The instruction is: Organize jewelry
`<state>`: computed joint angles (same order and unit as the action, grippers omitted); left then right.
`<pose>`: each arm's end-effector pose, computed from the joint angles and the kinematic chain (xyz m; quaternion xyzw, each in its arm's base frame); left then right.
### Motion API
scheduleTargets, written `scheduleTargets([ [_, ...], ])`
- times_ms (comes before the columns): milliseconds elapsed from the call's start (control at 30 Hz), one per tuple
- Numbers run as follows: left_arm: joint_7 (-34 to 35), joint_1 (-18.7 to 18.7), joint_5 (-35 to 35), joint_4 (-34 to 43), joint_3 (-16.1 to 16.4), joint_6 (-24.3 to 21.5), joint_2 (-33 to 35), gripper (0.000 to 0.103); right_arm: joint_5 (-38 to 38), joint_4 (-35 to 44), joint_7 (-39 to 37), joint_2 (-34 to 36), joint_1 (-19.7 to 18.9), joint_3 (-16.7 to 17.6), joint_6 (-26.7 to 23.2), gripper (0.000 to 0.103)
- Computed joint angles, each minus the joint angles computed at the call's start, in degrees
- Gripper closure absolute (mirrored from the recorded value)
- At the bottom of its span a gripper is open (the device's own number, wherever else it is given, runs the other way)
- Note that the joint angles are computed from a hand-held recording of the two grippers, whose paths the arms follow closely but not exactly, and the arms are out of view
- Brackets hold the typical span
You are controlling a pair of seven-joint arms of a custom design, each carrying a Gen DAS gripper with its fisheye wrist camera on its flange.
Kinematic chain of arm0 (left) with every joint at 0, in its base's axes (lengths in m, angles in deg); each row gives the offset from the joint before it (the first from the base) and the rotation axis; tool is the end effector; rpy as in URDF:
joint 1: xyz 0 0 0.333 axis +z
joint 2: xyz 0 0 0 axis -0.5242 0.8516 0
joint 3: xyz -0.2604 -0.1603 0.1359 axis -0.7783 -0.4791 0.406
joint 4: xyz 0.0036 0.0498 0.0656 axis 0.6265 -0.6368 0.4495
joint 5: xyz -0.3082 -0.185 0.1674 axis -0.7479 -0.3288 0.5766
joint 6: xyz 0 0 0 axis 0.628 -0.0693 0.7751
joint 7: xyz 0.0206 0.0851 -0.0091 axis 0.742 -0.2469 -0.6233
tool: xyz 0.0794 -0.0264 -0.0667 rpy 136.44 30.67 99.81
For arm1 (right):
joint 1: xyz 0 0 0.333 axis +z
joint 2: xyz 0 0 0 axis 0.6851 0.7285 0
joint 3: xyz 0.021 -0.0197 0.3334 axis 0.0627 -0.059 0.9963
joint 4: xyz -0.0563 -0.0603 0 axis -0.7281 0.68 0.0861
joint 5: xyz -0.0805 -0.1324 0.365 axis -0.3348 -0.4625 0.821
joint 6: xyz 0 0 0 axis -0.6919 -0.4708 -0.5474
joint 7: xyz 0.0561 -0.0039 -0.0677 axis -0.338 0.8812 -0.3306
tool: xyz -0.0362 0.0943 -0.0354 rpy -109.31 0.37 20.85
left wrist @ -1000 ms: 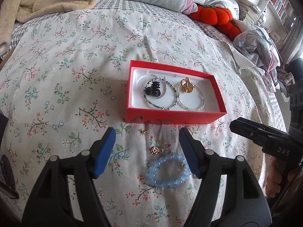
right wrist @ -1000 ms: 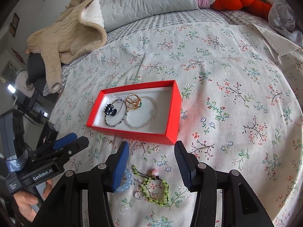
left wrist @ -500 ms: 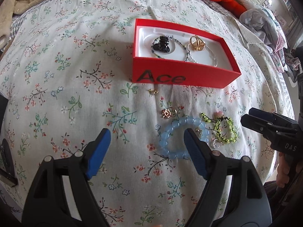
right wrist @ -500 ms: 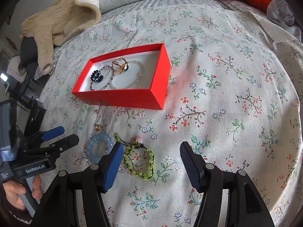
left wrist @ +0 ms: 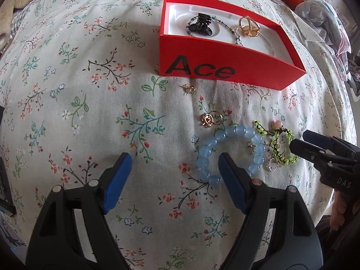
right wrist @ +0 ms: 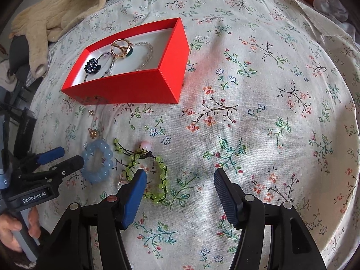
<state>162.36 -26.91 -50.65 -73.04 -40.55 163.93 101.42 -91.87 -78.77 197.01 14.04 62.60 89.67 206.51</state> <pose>0.7356 -0.0608 0.3404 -0.4498 0.8782 -0.1624 0.0018 0.6094 0.2171 0.3497 -0.5230 0.8351 -0.0775 0.1518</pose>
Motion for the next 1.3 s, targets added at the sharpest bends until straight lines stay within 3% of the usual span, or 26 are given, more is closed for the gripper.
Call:
scheduleTargets([
  [133,-0.2,-1.4,1.7,-1.3,0.3,2.6,-0.3,0.026,0.1,1.3,-0.2,1.0,0.1,0.0,-1.7,0.040],
  [233,-0.6,-3.4,5.2,-4.8,1.2,7.9,-1.7,0.043,-0.5,1.9,-0.1,1.3,0.4,-0.3,-2.5,0.040],
  [300,0.4,-3.6,6.3,-7.1,0.9,10.5,-2.9,0.049,-0.6,2.0,-0.2,1.3,0.3,-0.3,-2.7,0.040],
  [433,1.6,-3.3,6.1,-8.5,-0.1,10.7,-3.8,0.076,-0.6,2.0,-0.3,1.3,0.2,-0.2,-2.8,0.040],
  [533,2.0,-3.1,5.6,-8.4,-0.3,9.8,-3.9,0.089,-0.6,2.0,-0.3,1.3,0.2,-0.2,-2.8,0.040],
  [800,3.8,-1.0,1.3,-6.9,-1.1,6.3,-4.1,0.090,-1.3,2.3,0.3,1.5,0.6,-0.3,-3.2,0.043],
  [1100,7.0,0.6,-3.7,-6.8,-2.0,4.8,-5.2,0.090,1.0,3.4,-4.0,2.0,-0.2,1.1,-3.0,0.092],
  [1300,10.4,2.2,-8.6,-5.9,-3.2,2.8,-5.9,0.090,0.1,3.6,-3.7,1.5,0.8,0.3,-1.7,0.096],
])
